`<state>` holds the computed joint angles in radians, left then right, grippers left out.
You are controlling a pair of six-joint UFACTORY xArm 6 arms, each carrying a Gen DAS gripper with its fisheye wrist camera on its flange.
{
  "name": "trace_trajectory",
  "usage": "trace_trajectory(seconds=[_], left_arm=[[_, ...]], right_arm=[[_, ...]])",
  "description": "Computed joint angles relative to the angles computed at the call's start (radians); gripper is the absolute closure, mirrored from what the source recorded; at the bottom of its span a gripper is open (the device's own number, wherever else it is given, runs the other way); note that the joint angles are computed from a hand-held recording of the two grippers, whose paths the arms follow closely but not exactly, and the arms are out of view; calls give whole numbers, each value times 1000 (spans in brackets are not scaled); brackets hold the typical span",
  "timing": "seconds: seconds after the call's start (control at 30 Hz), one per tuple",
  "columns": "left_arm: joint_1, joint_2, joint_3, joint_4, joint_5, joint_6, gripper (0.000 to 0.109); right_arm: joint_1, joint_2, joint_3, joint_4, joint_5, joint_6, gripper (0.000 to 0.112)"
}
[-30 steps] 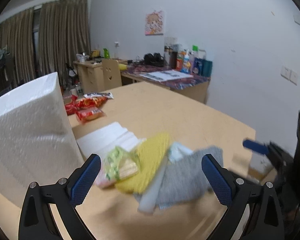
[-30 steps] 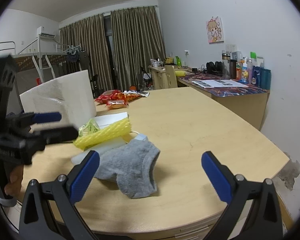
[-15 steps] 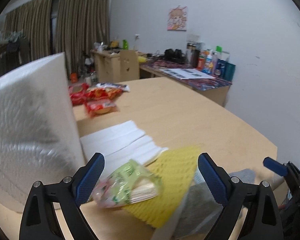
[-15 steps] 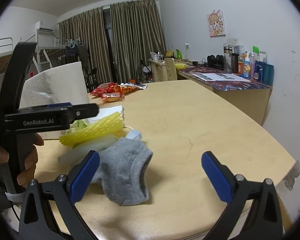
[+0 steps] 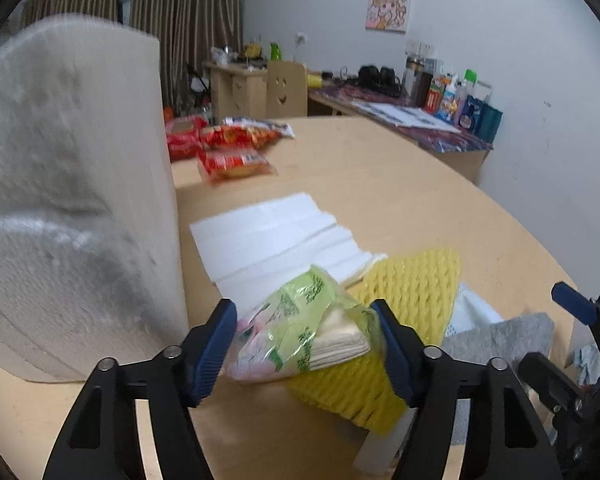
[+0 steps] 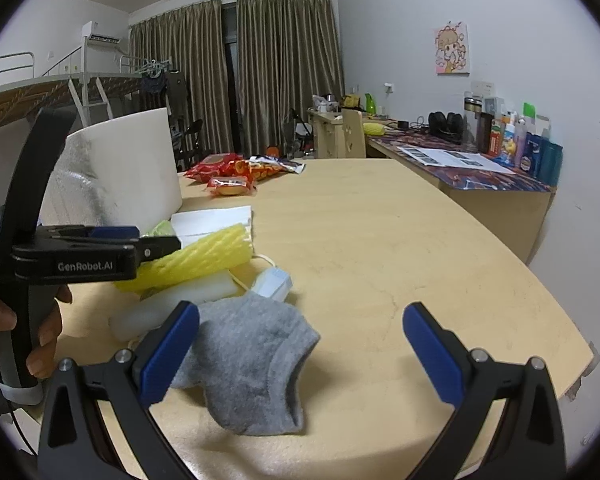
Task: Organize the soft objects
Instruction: 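Close the left tool on the green snack bag while the right tool nears the grey sock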
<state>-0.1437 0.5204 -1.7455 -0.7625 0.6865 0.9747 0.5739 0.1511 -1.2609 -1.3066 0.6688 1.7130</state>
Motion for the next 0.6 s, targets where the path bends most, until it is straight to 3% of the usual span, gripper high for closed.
trace_trajectory(seconds=[0.23, 0.6], left_arm=[[-9, -7, 19, 34, -3, 12, 44], [5, -9, 17, 32, 30, 19, 60]], right_arm=[[-14, 0, 7, 8, -29, 2, 9], [-7, 6, -3, 31, -29, -38, 9]])
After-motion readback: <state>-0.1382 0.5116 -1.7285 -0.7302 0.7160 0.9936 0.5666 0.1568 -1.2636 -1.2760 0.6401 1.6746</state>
